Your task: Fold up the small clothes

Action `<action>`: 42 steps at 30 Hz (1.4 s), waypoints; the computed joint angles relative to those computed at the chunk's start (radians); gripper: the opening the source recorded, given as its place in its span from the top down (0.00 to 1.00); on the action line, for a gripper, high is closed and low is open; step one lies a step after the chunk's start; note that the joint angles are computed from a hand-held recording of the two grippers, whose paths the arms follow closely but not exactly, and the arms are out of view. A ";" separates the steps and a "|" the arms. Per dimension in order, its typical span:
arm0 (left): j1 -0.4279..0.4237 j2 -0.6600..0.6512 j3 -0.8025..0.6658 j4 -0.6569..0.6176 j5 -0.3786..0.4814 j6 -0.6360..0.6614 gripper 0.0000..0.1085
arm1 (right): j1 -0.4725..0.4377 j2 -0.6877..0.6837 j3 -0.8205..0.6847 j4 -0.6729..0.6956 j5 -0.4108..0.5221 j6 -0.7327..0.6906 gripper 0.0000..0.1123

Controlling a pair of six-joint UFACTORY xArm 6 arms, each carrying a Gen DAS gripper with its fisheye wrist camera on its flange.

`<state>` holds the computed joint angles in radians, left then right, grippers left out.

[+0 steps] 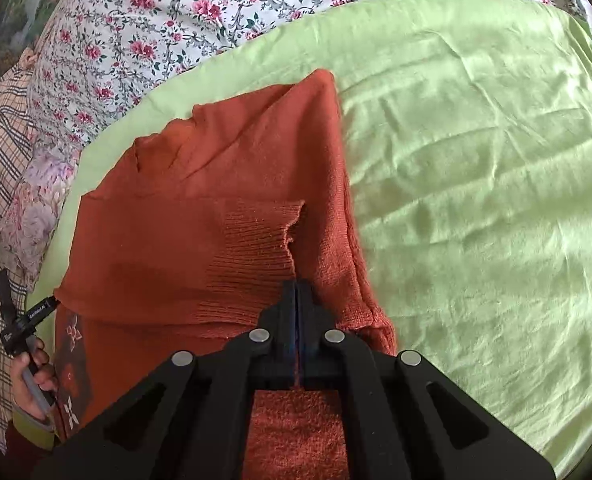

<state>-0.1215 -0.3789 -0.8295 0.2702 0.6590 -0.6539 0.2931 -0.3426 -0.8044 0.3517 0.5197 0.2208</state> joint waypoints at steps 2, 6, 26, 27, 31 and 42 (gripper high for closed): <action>0.005 -0.017 0.007 -0.026 0.013 0.014 0.46 | -0.005 -0.001 -0.008 0.022 0.025 -0.006 0.99; 0.025 -0.087 0.045 -0.114 0.053 0.079 0.47 | 0.000 -0.108 0.047 0.082 0.039 -0.016 0.97; -0.073 -1.040 0.496 -0.464 0.525 0.392 0.36 | 0.138 -0.942 0.452 0.013 0.392 0.148 0.56; -0.066 -1.062 0.503 -0.486 0.538 0.400 0.36 | 0.119 -0.991 0.468 0.016 0.439 0.149 0.56; -0.054 -1.124 0.528 -0.548 0.573 0.420 0.38 | 0.010 -1.136 0.524 0.113 0.571 0.116 0.56; -0.052 -1.129 0.523 -0.575 0.547 0.486 0.93 | 0.058 -1.248 0.641 0.221 0.513 0.142 0.94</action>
<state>-0.1737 -1.5082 -0.3061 -0.3048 1.2063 -0.1679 0.3510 -1.5903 -0.1633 0.5731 1.0324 0.3624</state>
